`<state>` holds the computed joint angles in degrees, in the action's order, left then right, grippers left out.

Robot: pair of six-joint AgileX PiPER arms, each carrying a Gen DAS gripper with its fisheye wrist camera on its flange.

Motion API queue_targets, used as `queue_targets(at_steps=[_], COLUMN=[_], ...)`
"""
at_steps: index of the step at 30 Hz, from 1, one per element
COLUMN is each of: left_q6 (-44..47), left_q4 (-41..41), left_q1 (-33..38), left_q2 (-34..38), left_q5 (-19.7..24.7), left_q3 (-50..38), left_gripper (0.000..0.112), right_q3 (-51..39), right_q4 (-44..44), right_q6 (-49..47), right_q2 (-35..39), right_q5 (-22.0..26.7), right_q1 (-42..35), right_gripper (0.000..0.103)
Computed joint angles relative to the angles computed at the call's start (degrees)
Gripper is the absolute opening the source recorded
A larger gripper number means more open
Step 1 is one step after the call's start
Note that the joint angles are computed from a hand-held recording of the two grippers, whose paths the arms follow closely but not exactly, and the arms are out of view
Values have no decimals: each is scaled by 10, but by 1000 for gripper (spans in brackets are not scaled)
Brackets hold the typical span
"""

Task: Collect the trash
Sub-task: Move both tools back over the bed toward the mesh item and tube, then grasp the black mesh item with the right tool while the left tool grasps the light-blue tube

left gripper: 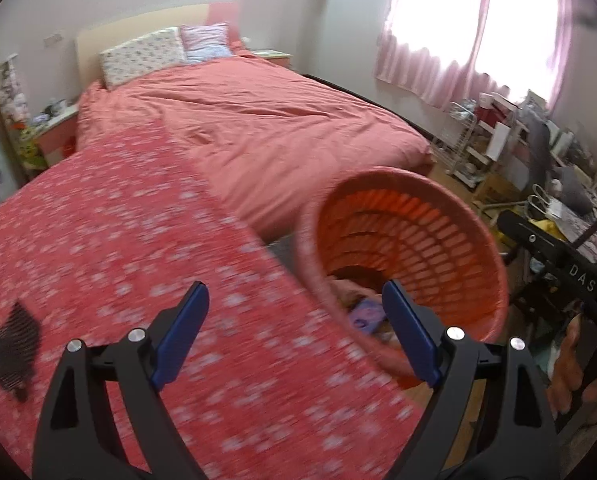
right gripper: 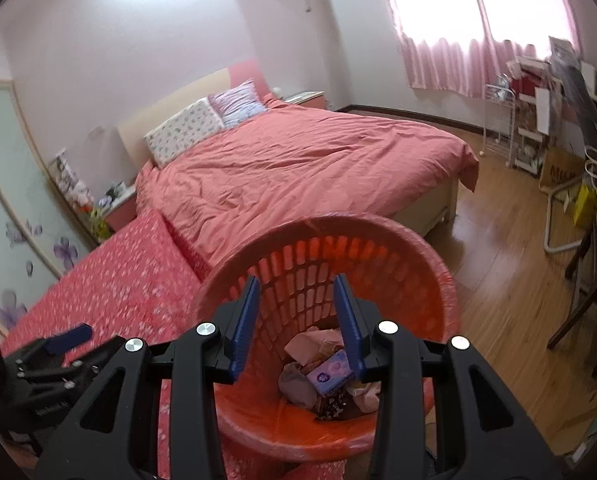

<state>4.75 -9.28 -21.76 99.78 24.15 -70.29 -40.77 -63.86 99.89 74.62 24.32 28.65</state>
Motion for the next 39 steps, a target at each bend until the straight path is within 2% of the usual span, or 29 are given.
queue_targets(at_steps=[8,11,15,19,23,27,28,34,37,39], left_q6=[53,114,229,303,363,431,439,507,518,524], left_q4=[5,-32,-133,-188,-228,-266,-271,-307,-316,-323], left_q1=[128,210,328,442,543,621,631,689,699,697], left_q2=[-113,-151,-163,-165,-159,-160,-158,-144,-135,-135], left_q5=[-35,-40,-14,8,31,51,53,70,79,78], left_q3=[128,167,181,181,170,168,167,156,149,153], left_gripper=[87,87,87,87,87,87,87,87,87,87], right_q3=[-65,-109,-178,-276,-392,-529,-581,-765,-812,-812], right_q4=[32,54,99,217,354,452,461,472,470,455], right_q6=[-46,-75,-128,-267,-437,-559,-579,-616,-617,-608], right_q2=[57,95,156,236,315,403,435,547,576,577], right_q5=[41,36,15,-25,-23,20,49,171,208,216], right_q1=[111,151,192,231,269,297,304,314,312,314], right_gripper=[39,39,39,39,39,39,39,37,34,32])
